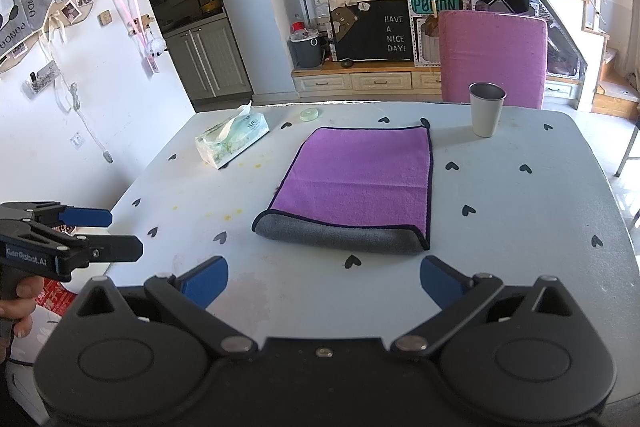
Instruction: Fold towel
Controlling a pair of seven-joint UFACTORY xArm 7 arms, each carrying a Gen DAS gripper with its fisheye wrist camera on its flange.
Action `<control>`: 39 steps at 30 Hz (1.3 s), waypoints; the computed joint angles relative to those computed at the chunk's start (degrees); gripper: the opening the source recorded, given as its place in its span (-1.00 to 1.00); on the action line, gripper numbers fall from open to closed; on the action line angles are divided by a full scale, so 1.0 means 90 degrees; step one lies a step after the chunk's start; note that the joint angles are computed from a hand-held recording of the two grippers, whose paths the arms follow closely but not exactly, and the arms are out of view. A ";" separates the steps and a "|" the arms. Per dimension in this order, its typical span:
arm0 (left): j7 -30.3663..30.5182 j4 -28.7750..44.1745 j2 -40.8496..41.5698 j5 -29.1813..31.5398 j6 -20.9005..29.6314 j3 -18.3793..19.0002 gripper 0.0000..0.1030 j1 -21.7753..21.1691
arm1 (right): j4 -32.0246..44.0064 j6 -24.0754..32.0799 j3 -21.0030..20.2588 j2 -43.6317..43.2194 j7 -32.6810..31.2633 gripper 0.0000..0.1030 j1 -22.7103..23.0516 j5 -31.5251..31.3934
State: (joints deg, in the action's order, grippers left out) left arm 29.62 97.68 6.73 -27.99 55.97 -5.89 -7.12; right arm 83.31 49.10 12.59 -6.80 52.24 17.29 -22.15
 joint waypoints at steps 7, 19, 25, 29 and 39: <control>-0.0034 0.0061 0.0059 0.0016 -0.0016 0.0001 1.00 0.0008 | 0.0065 -0.0004 -0.0009 0.0042 0.0006 0.99 0.0000 -0.0097; -0.0318 0.0129 0.0158 0.0231 -0.0499 -0.0042 1.00 -0.0121 | 0.0109 -0.0060 -0.0002 0.0073 0.0147 0.99 -0.0061 -0.0669; -0.0821 0.0606 0.0459 0.0310 -0.0713 -0.0098 1.00 -0.0133 | 0.0363 0.0045 -0.0144 0.0214 0.0028 0.99 -0.0124 -0.0473; -0.0909 0.0813 0.0565 0.0418 -0.1039 -0.0162 1.00 -0.0175 | 0.0602 0.0169 -0.0232 0.0371 -0.0083 0.99 -0.0177 -0.0441; -0.1161 0.1963 0.1497 0.1064 -0.0974 -0.0298 1.00 -0.0418 | 0.1121 0.0115 -0.0501 0.0890 -0.0466 0.99 -0.0134 -0.0951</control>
